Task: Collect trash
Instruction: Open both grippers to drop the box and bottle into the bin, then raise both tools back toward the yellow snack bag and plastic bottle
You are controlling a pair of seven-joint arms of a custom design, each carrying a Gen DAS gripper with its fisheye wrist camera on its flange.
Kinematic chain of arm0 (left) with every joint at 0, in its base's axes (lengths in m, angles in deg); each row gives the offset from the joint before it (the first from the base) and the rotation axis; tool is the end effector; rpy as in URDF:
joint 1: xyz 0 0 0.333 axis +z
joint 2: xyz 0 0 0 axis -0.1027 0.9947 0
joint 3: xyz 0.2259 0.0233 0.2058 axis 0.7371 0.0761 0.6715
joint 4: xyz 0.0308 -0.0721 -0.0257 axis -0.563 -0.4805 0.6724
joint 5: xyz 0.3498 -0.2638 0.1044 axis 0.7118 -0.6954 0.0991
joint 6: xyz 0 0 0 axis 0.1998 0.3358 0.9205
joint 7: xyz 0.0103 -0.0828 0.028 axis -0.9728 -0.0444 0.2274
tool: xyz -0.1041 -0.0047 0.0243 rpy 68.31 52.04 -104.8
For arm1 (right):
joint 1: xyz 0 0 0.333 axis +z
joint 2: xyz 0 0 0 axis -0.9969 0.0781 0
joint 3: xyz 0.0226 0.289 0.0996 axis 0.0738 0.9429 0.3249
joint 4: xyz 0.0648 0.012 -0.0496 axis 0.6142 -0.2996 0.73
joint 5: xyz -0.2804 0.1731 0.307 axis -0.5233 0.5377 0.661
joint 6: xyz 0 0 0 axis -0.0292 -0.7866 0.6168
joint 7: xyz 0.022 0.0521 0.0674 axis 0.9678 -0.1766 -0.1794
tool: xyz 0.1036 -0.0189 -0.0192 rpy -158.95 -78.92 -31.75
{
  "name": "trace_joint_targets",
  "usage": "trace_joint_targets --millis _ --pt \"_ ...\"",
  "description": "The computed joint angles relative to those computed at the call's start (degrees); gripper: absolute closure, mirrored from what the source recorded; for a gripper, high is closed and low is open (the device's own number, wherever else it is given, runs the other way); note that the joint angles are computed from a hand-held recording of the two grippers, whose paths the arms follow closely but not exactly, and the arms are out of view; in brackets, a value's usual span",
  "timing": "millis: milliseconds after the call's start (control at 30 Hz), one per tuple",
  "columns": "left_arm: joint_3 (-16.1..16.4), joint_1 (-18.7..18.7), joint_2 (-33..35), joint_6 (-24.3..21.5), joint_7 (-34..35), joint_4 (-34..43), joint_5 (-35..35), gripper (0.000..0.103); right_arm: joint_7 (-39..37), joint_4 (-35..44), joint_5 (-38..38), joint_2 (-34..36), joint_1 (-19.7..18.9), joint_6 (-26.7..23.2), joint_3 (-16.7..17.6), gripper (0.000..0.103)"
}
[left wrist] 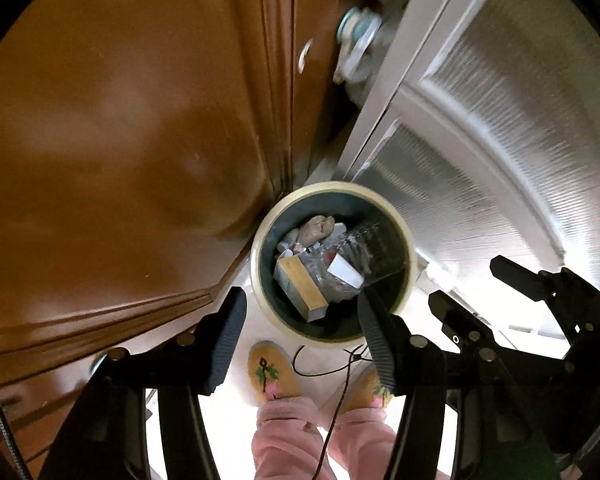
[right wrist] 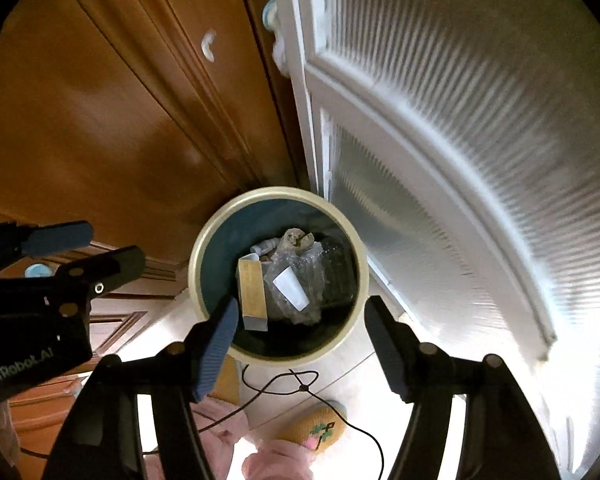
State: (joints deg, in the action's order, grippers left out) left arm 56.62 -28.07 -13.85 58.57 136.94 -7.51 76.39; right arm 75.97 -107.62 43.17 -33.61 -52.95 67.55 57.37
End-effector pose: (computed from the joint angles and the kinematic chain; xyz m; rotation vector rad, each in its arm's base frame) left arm 0.7025 -0.3715 0.4672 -2.0757 2.2357 -0.2489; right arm 0.6488 0.4879 0.4636 -2.2290 1.8715 -0.0855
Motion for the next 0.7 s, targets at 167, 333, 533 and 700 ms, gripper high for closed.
trace_joint_targets --millis 167,333,533,700 --pt "-0.37 -0.49 -3.26 -1.35 -0.84 0.94 0.10 0.047 0.45 2.30 0.42 -2.21 -0.09 -3.37 -0.01 0.037" --pt "-0.80 -0.88 -5.78 -2.74 -0.54 3.13 0.67 0.047 -0.37 5.15 -0.07 -4.35 0.33 -5.80 -0.05 0.037" --pt "-0.99 -2.16 -6.07 -7.08 0.80 10.46 2.08 0.047 -2.00 11.72 -0.62 -5.06 1.18 -9.05 -0.39 0.037" --pt "-0.33 -4.16 -3.33 -11.09 1.44 21.06 3.83 0.047 -3.41 18.51 -0.82 -4.31 2.11 -12.12 -0.92 0.037"
